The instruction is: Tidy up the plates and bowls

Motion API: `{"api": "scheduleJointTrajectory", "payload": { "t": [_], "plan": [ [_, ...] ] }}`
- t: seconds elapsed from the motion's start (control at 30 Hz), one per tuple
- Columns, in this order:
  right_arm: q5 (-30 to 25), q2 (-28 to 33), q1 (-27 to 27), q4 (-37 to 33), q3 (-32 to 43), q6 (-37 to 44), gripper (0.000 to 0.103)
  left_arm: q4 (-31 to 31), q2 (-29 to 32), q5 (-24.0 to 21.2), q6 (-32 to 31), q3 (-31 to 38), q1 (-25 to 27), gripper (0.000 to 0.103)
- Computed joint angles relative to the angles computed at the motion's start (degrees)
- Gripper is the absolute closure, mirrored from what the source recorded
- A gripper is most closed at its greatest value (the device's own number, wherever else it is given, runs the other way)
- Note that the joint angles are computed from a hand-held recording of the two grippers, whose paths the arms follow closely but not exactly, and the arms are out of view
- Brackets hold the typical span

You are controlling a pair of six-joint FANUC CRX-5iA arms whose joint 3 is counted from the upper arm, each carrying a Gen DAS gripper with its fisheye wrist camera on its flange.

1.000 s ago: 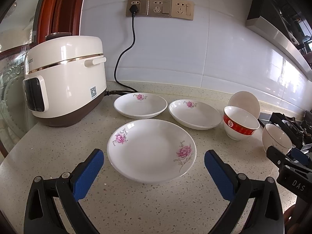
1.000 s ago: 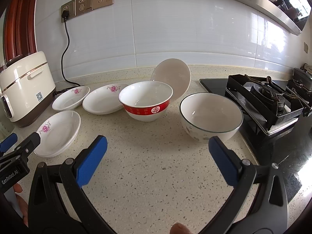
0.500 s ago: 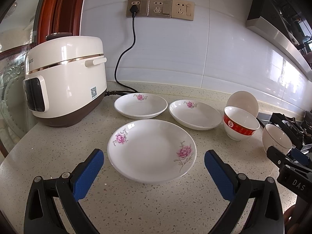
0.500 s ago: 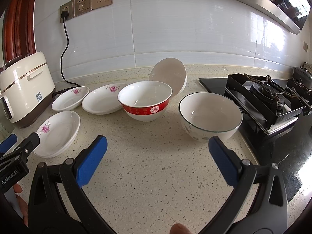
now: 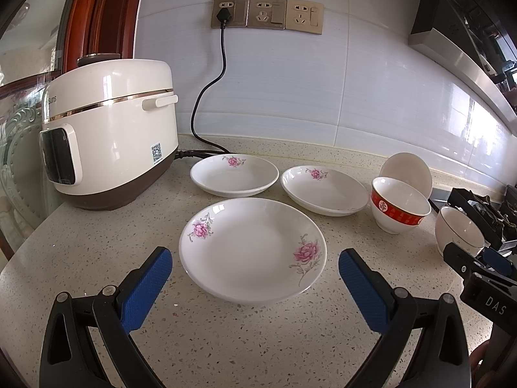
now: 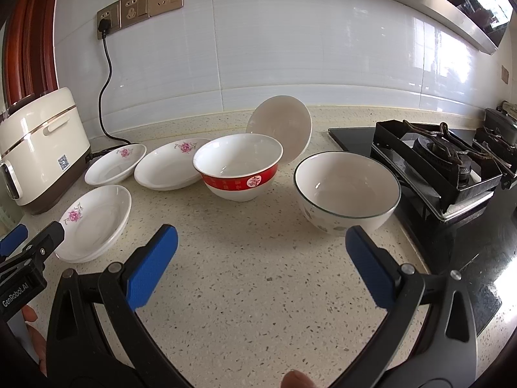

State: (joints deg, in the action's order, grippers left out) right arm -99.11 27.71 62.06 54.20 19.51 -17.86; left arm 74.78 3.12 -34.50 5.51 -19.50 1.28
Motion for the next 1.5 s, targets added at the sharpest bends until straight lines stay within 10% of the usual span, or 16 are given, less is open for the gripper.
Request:
{"api": "scheduleJointTrajectory", "payload": {
  "t": [0.47, 0.9, 1.5],
  "plan": [
    [6.83, -2.45, -0.29, -0.8, -2.58, -0.77, 0.0, -2.46, 1.21, -2.29, 9.63, 1.7, 2.07, 0.0],
    [25.45, -2.32, -5.09, -6.57, 0.5, 5.4, 0.002, -17.73, 9.82, -14.14, 29.49, 13.26, 9.33, 0.033],
    [28.34, 5.34, -10.45, -20.6, 15.26, 18.26, 0.046, -22.62, 17.78, -25.04, 39.7, 24.14, 9.7, 0.067]
  ]
}}
